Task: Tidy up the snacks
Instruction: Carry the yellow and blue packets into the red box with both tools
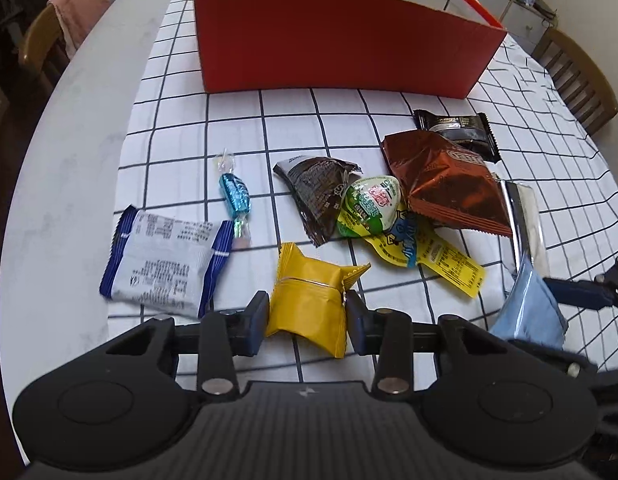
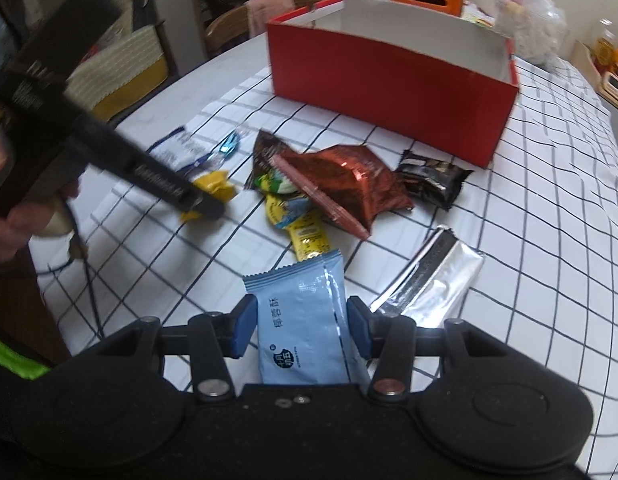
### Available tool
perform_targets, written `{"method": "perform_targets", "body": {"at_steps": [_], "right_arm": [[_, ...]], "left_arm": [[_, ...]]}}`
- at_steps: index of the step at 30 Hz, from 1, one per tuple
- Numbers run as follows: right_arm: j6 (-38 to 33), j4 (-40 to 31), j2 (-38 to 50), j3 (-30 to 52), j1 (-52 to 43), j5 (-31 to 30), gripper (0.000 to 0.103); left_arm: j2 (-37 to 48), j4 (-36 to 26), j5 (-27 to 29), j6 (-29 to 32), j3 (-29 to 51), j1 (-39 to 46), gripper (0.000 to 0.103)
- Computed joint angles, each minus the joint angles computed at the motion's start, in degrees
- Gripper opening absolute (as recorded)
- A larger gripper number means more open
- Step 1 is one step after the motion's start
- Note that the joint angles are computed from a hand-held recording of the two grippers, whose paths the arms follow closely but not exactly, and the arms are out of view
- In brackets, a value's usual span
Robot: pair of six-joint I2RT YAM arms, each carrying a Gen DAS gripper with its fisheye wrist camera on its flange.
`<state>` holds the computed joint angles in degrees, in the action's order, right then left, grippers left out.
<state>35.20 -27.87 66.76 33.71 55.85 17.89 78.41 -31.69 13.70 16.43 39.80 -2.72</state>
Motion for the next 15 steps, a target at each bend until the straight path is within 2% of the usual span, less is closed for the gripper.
{"method": "perform_targets", "body": {"at_steps": [10,15], "right_arm": [[5.14,-4.62,-4.65,3.20,-0.81,4.16,0.048],[4.27,-6.44,-6.51,6.16,-4.04,4.69,0.048]], "left_arm": [[-7.03,-6.78,2.62,0.24,2.41,3.89,0.039],[-8.66,-9.23,2.80,-1.29,6.25,3.26,0.039]]}}
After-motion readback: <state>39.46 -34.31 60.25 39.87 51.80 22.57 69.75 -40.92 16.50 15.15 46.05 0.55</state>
